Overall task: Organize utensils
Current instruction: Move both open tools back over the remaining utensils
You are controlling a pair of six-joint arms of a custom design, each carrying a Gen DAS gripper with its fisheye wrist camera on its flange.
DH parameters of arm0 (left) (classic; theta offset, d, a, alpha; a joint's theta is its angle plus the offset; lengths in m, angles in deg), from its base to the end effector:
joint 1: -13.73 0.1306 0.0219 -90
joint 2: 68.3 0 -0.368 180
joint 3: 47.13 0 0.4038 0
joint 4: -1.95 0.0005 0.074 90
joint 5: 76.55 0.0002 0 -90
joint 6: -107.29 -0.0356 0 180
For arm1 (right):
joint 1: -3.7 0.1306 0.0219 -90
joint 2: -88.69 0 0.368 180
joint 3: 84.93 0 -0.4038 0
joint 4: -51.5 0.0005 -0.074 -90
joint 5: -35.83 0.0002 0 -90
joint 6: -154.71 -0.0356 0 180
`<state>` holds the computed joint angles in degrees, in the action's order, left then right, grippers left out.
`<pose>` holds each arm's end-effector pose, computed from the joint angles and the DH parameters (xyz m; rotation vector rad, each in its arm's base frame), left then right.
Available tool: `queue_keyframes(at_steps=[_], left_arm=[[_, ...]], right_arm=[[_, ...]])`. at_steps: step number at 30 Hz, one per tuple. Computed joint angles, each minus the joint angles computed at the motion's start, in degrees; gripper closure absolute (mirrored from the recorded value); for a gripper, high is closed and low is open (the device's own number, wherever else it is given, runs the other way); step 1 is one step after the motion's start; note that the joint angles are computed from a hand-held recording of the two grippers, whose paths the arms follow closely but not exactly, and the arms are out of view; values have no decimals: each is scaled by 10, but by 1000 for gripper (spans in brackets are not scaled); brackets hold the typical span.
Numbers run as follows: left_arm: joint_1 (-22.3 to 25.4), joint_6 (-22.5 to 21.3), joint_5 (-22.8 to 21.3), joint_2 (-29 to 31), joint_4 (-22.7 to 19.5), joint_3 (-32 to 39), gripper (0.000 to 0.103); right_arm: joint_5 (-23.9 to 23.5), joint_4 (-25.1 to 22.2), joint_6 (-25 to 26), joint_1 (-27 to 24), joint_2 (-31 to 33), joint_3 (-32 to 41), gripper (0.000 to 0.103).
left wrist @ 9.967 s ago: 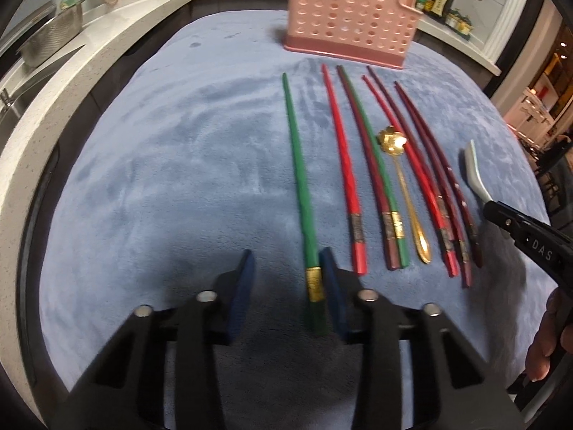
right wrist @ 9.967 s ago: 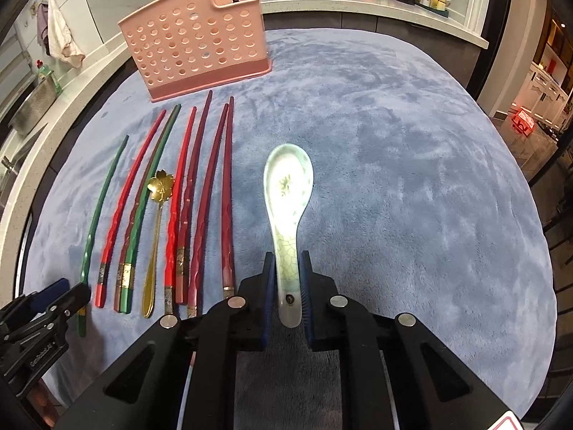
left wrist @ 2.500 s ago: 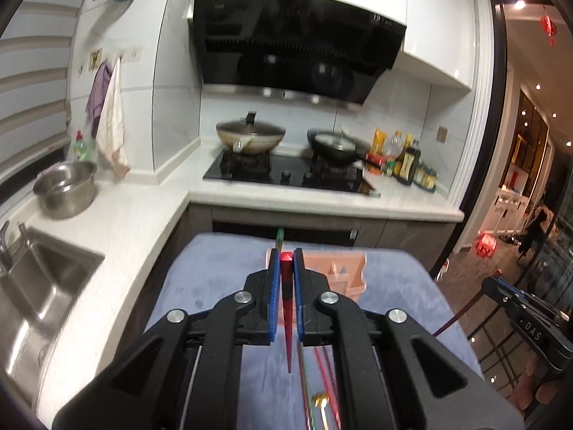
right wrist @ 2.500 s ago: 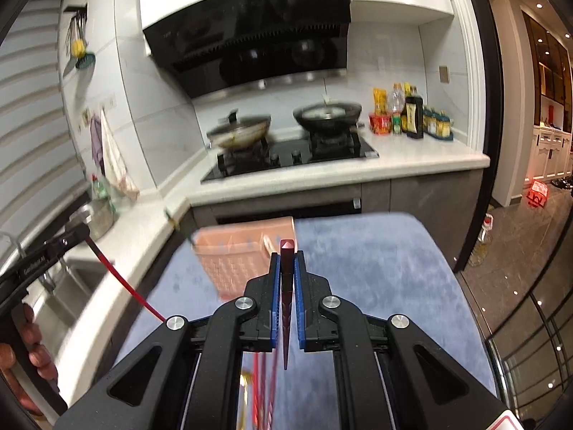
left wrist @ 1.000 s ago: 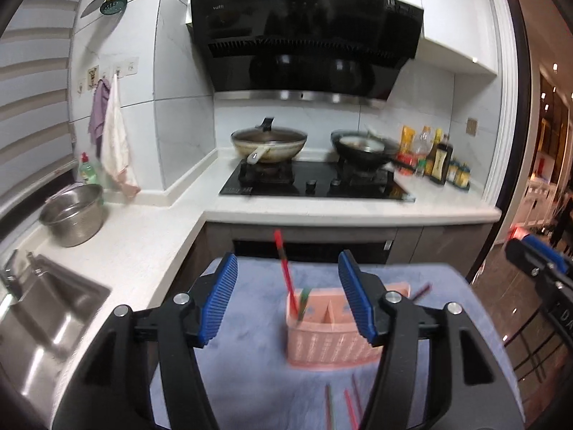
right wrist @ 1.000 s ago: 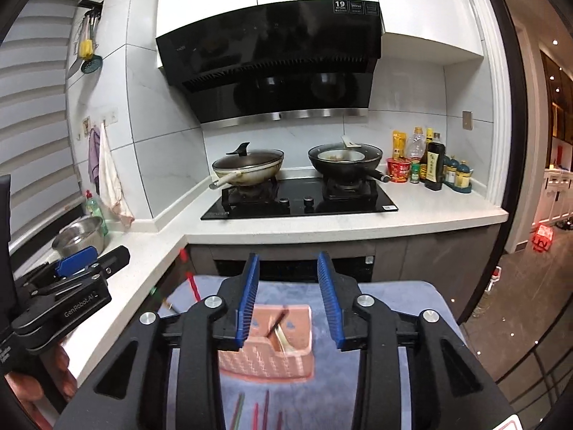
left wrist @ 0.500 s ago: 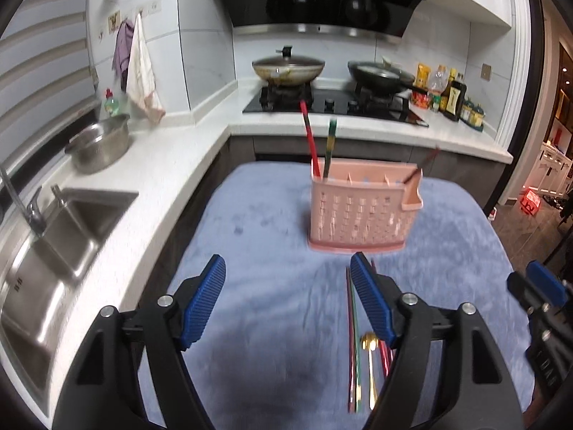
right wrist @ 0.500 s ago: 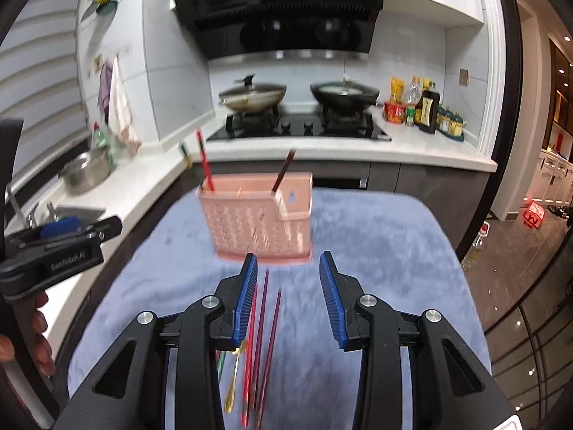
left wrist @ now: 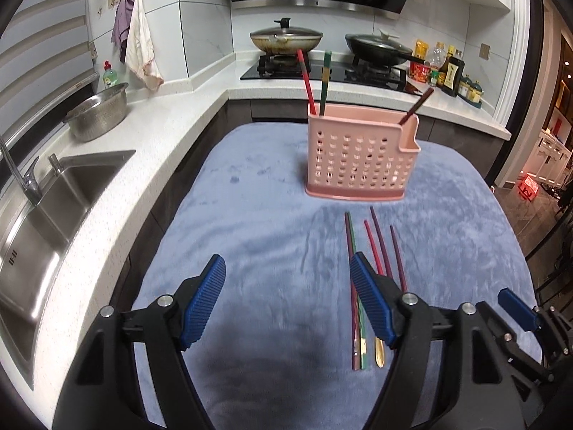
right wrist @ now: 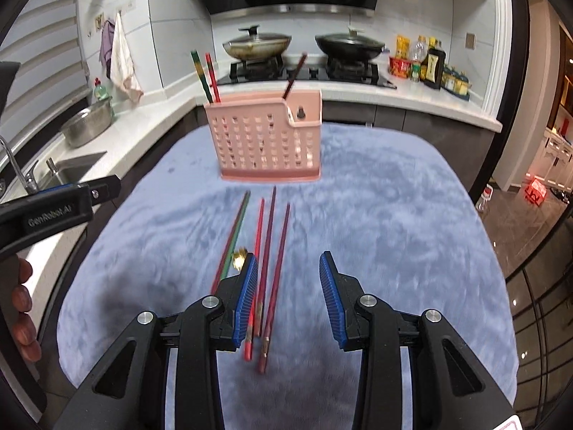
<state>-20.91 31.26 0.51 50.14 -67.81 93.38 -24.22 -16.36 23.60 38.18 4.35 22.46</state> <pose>0.5344 -0.3601 0.5254 0.3239 2.3576 -0.1329 0.4323 0.2747 0.4917 0.3293 2.3516 -0.0586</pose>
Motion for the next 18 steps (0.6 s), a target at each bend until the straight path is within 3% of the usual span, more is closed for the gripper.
queue_keyframes(at_steps=[11, 18], left_arm=[[-9, 11, 9, -42, 35, -139, 34], [-10, 11, 18, -58, 47, -199, 34]], right_arm=[[-63, 21, -40, 1, -5, -76, 70], [-96, 35, -49, -3, 12, -90, 80]])
